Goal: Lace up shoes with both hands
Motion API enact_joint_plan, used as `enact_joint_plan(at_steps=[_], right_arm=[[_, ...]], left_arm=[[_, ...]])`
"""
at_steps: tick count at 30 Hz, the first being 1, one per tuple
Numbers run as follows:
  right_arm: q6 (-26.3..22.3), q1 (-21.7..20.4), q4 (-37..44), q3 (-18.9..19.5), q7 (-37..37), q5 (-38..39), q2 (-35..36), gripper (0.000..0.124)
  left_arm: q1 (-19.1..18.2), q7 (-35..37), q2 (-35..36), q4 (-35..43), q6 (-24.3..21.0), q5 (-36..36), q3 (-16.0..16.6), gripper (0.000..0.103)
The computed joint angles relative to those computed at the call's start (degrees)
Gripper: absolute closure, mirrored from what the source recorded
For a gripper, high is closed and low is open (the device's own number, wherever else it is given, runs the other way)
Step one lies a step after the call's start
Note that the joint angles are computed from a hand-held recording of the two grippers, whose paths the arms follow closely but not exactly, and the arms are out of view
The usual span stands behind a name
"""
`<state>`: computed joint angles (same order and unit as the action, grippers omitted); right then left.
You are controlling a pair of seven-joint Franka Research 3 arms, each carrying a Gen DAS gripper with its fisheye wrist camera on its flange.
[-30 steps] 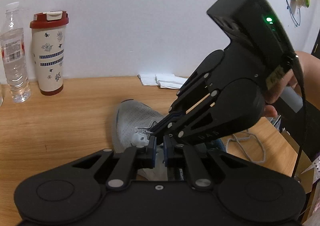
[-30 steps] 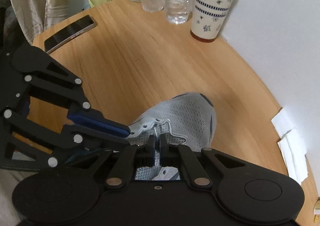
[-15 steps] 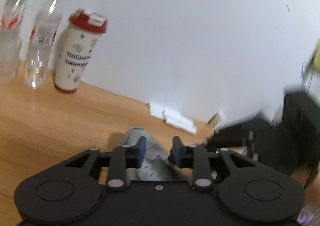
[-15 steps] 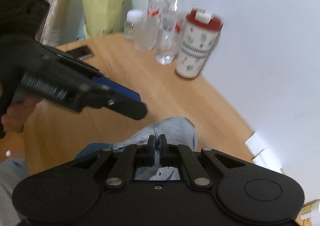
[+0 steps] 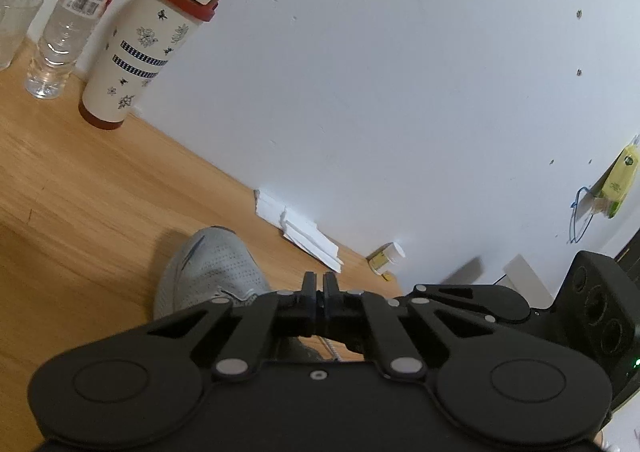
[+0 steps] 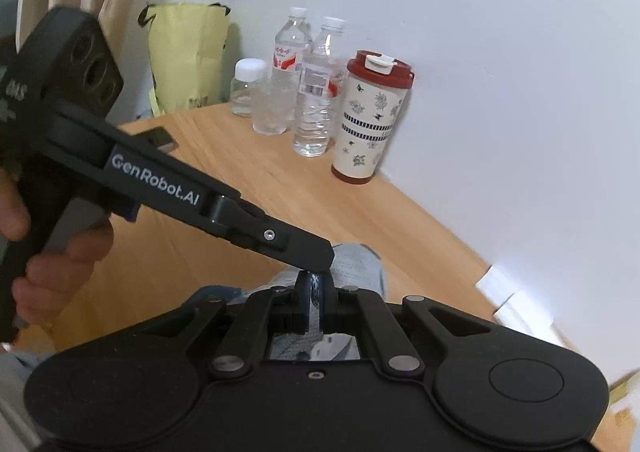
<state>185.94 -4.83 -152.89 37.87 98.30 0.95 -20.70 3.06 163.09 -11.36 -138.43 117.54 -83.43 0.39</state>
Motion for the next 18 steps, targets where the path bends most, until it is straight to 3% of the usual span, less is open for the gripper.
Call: enact_joint_plan(at_steps=[9, 18], right_arm=[[6.3, -3.4, -2.2, 5.0, -2.0, 5.0, 0.4, 0.115], [24.0, 0.1, -4.4, 2.7, -5.7, 11.2, 10.2, 0.112]], left_arm=[[0.3, -2.6, 1.2, 0.8, -0.2, -0.1, 0.0, 0.101], [1.7, -5.0, 3.2, 3.0, -3.0, 2.1, 0.2, 0.101]])
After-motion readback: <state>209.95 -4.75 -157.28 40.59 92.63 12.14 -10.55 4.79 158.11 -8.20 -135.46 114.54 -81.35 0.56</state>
